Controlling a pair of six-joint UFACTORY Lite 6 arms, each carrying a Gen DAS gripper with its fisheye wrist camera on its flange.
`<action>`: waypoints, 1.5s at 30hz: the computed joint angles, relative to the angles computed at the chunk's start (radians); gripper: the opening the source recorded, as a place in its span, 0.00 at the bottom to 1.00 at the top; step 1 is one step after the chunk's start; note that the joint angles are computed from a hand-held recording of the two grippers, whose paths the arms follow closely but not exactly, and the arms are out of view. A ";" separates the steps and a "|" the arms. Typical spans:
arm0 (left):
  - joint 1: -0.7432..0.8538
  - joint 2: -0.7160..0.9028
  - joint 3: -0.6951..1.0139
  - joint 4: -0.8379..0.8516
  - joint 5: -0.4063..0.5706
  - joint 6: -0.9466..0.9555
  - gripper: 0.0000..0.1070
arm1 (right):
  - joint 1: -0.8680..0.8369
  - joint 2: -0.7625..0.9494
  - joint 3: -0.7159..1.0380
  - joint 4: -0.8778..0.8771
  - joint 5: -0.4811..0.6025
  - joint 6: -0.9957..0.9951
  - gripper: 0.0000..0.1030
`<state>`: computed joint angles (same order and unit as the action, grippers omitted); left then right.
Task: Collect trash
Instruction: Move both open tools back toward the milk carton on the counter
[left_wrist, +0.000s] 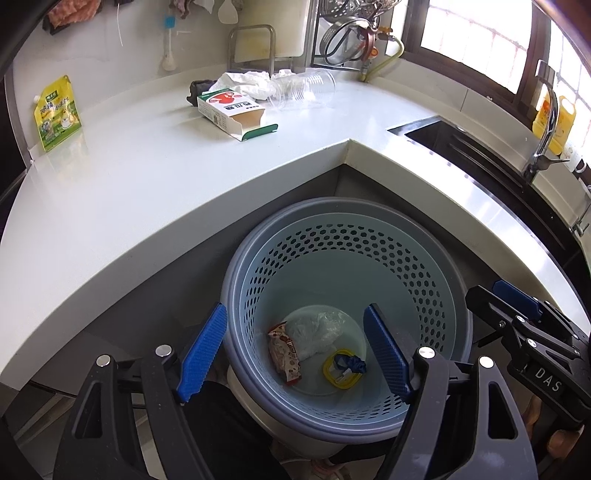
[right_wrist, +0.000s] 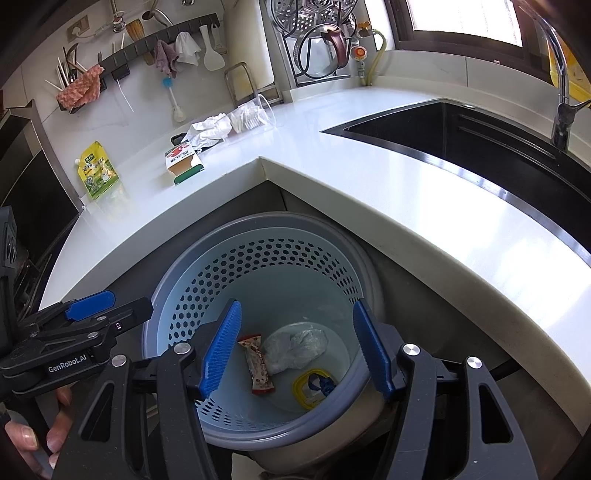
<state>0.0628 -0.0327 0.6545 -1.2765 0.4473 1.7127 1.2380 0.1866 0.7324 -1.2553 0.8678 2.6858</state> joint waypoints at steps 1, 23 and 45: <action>0.002 -0.006 0.002 -0.002 0.003 0.000 0.73 | 0.001 -0.004 0.002 0.003 0.009 -0.007 0.61; -0.002 0.054 0.204 -0.005 0.032 -0.103 0.81 | -0.135 -0.093 0.050 -0.113 0.051 -0.180 0.69; -0.138 0.518 0.790 0.182 -0.142 -0.528 0.87 | -0.473 0.030 0.226 -0.348 -0.148 -0.276 0.72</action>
